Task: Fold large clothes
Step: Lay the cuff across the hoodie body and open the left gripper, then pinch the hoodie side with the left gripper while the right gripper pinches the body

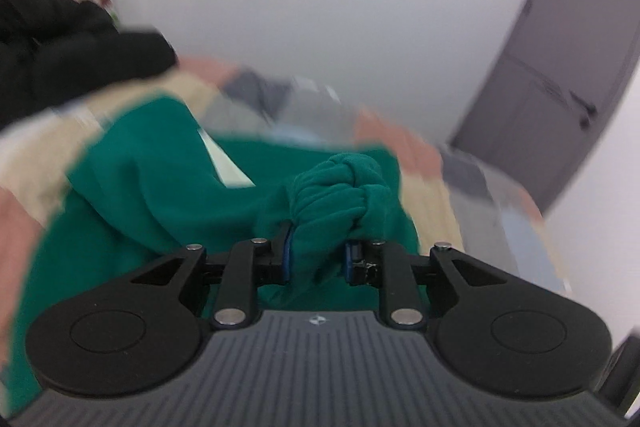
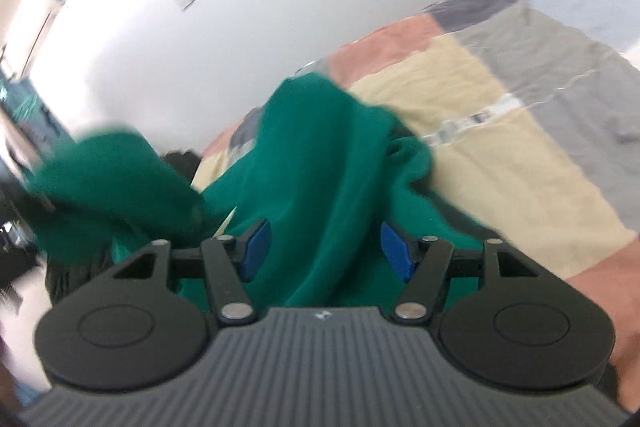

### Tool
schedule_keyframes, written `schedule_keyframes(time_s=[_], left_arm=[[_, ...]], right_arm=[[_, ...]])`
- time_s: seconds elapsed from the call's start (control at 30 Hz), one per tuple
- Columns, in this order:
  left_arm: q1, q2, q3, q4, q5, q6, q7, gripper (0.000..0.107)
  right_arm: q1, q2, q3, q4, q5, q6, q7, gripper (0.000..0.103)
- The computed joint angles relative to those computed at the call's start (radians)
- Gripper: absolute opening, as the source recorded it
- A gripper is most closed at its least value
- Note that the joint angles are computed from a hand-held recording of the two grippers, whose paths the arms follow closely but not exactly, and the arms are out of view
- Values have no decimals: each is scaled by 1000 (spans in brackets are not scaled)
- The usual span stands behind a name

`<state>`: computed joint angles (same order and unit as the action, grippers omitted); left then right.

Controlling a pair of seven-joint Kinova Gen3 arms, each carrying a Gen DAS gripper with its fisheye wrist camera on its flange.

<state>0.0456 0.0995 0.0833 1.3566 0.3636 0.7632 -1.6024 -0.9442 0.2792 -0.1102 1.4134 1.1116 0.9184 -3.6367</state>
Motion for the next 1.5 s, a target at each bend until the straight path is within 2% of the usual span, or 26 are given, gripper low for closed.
schedule_keyframes(time_s=[0.07, 0.13, 0.17, 0.2, 0.23, 0.27, 0.3, 0.43, 0.5, 0.57, 0.63, 0.73, 0.83, 0.9, 0.97, 1.07, 1.1, 1.23, 1.33, 1.4, 1.43, 1.5], left_arm=[[19, 2, -29, 38, 56, -10, -81, 27], [45, 11, -52, 45, 91, 2, -163, 38], [31, 21, -47, 35, 118, 25, -203, 48], [-2, 38, -27, 13, 149, 64, -244, 63], [-48, 45, -4, 9, 179, 105, -285, 72], [-94, 50, 27, 6, 220, 140, -325, 87], [-141, 45, 52, 19, 261, 158, -366, 93], [-326, 10, 146, 78, 383, 237, -529, 98], [-388, 7, 143, 102, 451, 266, -610, 98], [-389, 12, 68, 127, 524, 286, -670, 98], [-356, 39, -25, 123, 553, 279, -665, 98], [-317, 123, -130, 62, 570, 276, -557, 98], [-325, 210, -175, 12, 629, 283, -481, 98], [-310, 265, -219, -14, 666, 281, -458, 97], [-335, 308, -201, -32, 684, 270, -432, 97], [-426, 376, -79, -54, 701, 235, -417, 97], [-442, 409, -47, -84, 695, 241, -407, 93], [-470, 486, 22, -178, 659, 252, -418, 83], [-457, 520, 5, -214, 691, 264, -419, 65], [-451, 544, -11, -246, 721, 298, -444, 41], [-443, 546, -21, -253, 715, 303, -449, 38], [-446, 525, -10, -231, 696, 273, -470, 22]], right_arm=[[-2, -9, 5, 19, 9, 8, -38, 64], [4, -15, 2, 30, 13, 10, -68, 64], [7, -15, -1, 28, 13, 13, -70, 64], [7, -12, -3, 25, 16, 19, -68, 65], [8, -6, -5, 16, 15, 25, -56, 65], [10, -1, -7, 7, 11, 29, -41, 65], [10, 1, -6, 4, 9, 28, -35, 65], [6, 8, -6, -17, -11, 39, 1, 65], [0, 13, -4, -28, -16, 42, 23, 64], [-7, 22, -2, -47, -17, 49, 58, 64], [-12, 31, 0, -69, -25, 45, 101, 64], [-11, 44, 6, -88, -42, 5, 158, 64], [-6, 67, 11, -128, -88, -26, 253, 64], [-12, 96, 24, -175, -127, -9, 318, 64], [-11, 120, 38, -210, -170, -7, 367, 64], [4, 151, 48, -251, -246, -20, 454, 64], [9, 163, 50, -267, -269, -22, 491, 64], [14, 200, 71, -318, -350, -19, 575, 64], [-1, 212, 103, -329, -379, -34, 595, 64], [-13, 217, 122, -331, -386, -43, 605, 63], [-20, 222, 129, -339, -386, -40, 616, 63], [-34, 231, 140, -355, -379, -36, 642, 57]])
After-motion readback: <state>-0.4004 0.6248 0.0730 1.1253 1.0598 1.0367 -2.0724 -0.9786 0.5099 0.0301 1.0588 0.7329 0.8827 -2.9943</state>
